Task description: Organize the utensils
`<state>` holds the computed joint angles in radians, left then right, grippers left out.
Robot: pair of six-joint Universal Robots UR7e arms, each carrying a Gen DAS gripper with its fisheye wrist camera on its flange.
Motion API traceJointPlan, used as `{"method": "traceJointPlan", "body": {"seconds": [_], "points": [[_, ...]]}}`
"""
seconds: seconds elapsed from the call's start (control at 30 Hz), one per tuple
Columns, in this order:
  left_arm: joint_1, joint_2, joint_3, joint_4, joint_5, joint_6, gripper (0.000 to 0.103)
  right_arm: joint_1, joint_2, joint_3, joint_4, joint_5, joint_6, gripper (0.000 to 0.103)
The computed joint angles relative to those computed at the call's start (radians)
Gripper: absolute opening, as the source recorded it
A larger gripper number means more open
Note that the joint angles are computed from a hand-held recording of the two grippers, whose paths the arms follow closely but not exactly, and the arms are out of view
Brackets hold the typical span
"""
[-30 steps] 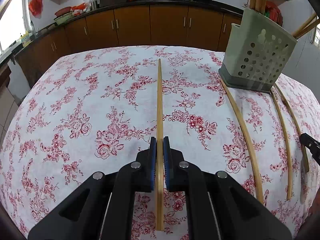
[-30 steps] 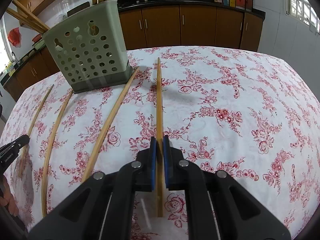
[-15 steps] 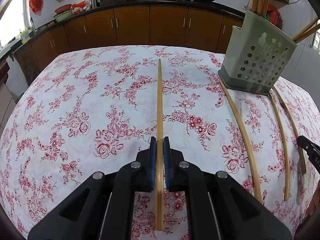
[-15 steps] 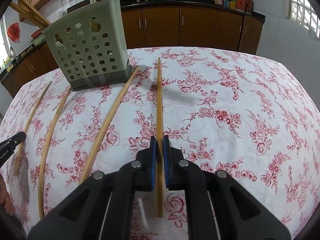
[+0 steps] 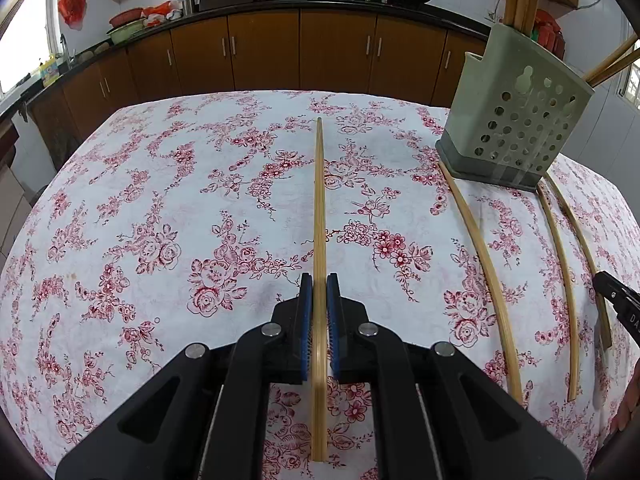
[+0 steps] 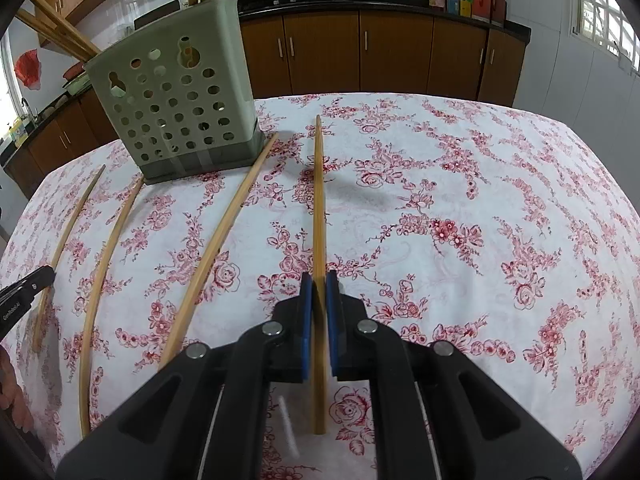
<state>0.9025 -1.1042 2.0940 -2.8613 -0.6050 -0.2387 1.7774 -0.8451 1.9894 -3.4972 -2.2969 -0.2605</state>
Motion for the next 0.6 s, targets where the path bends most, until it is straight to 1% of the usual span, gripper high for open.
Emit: {"method": "traceJointPlan", "body": {"seconds": [0.2,0.37,0.6], "points": [[-0.004,0.007,-0.005,0.007,0.007,0.044,0.008,-0.011,-0.014,0.01,0.004,0.03,0.014,0.008],[-0.001,0.006,-0.007,0.002,-0.01,0.082,0.008,-0.017,-0.021,0.015,0.008,0.051,0.026,0.008],[0.007,0.0,-0.007,-0.008,-0.032,0.101,0.009,-0.017,-0.021,0.013,0.009,0.048,0.024,0.008]]}}
